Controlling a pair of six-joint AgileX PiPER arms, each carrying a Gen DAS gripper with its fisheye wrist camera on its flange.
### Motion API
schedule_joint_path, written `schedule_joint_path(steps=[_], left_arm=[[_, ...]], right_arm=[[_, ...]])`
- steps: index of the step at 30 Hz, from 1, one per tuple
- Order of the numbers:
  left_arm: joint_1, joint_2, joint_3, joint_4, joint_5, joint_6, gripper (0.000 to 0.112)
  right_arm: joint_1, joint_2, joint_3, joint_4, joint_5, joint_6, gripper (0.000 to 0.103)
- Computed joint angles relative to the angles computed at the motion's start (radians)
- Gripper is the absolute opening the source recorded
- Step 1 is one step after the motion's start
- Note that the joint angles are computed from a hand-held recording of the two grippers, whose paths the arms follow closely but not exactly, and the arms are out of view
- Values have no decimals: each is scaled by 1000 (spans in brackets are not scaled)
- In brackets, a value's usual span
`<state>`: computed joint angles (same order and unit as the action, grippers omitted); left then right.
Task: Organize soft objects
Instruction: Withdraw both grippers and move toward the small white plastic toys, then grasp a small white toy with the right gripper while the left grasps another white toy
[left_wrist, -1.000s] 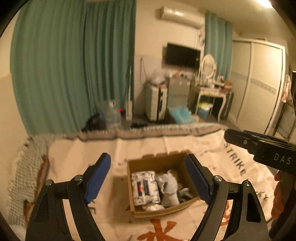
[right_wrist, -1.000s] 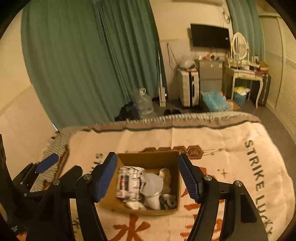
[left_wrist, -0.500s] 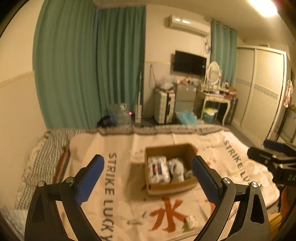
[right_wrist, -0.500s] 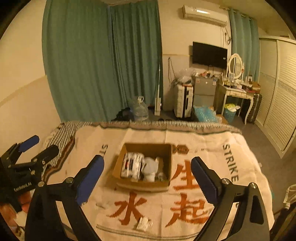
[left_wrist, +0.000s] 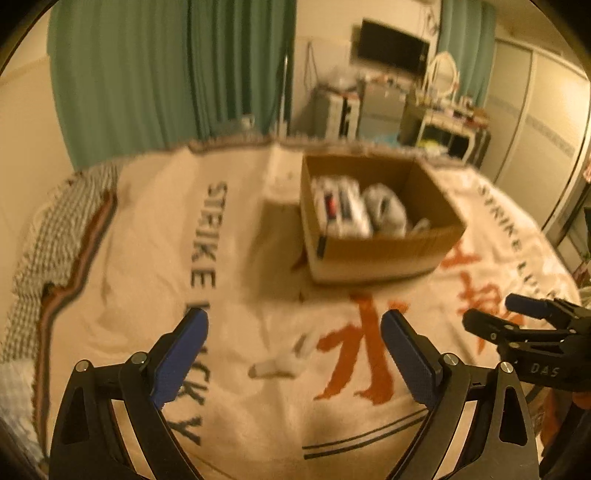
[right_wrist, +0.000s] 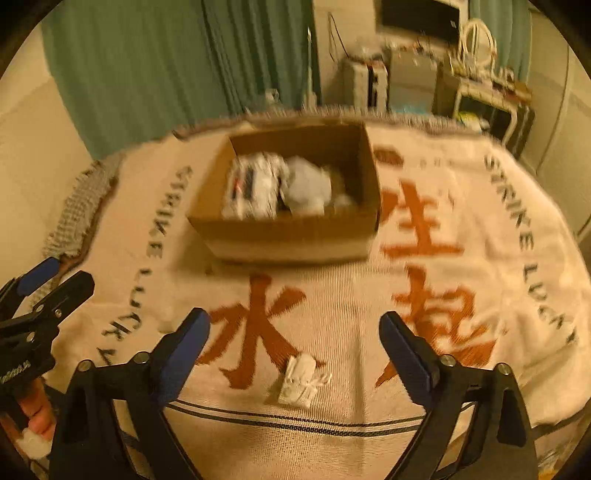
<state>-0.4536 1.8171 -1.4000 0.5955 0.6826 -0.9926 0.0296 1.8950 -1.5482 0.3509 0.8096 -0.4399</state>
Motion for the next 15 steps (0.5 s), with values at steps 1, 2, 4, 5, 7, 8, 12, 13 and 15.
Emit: schedule_joint_path(steps=[1,2,4,5,7,8,12,13,15], left_arm=[[6,23,-3,-35,-5,19,95],[10,40,0,-60,-17,32,95],[14,73,6,-88,-33,35,95],[19,88,10,-114,-45,47,95],[27,117,16,-139,-63,62,94],[29,133,15,-134,-66,56,90],[65,189,3,-165,-72,57,86],[76,196,4,-177,-83,59,86],[92,211,2,-191,-90,67,86]], right_arm=[[8,23,7,-27,-8,21,87],[13,42,8,-48,-10,38,85],[16,83,23,-67,-6,55,76],[14,103,24,-63,9,55,72],[11,150,15,-40,53,36,64],[19,166,12,-46,60,32,57],[55,198,-2,-107,35,72,32],[56,201,-7,-108,22,79,32],[66,216,-43,-126,16,93,32]])
